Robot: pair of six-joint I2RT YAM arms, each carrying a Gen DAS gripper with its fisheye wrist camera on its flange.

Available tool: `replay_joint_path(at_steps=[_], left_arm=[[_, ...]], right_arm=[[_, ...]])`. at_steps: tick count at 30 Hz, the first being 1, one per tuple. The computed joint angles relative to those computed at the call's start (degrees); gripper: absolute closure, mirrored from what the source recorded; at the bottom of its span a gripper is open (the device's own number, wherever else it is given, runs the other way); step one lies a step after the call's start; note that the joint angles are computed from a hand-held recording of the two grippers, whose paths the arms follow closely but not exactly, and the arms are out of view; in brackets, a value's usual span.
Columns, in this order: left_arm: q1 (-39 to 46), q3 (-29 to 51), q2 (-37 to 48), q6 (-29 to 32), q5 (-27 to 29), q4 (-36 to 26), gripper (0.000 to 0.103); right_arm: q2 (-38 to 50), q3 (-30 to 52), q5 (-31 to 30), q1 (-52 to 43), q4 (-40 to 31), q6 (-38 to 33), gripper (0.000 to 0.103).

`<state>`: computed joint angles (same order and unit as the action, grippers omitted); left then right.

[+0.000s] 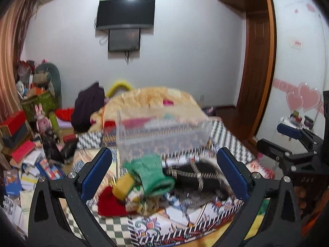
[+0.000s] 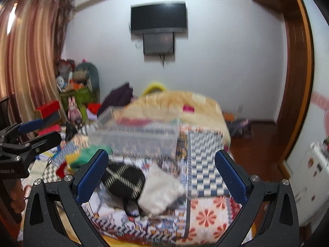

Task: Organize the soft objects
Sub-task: 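Grasp the green glove with the left tool while the right grasps the white bag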

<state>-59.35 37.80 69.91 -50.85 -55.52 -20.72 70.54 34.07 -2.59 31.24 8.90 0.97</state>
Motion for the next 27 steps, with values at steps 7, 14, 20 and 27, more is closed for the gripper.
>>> replay_joint_path(at_steps=[7, 14, 20, 27], left_arm=[[6.11, -4.74, 5.71, -1.19, 9.06, 7.95, 0.002], [14.13, -8.02, 6.31, 3.82, 16.66, 16.94, 0.014], [19.85, -7.34, 11.12, 6.21, 21.63, 22.19, 0.025], [21.89, -7.70, 14.43, 6.72, 23.04, 24.80, 0.046]], right_arm=[[7.83, 1.05, -5.66, -4.88, -2.34, 1.08, 0.000], [14.24, 3.32, -9.62, -7.38, -3.35, 1.50, 0.006], [19.69, 7.04, -11.63, -7.62, -5.36, 2.57, 0.022], [23.31, 8.81, -16.11, -8.39, -6.71, 3.36, 0.033]])
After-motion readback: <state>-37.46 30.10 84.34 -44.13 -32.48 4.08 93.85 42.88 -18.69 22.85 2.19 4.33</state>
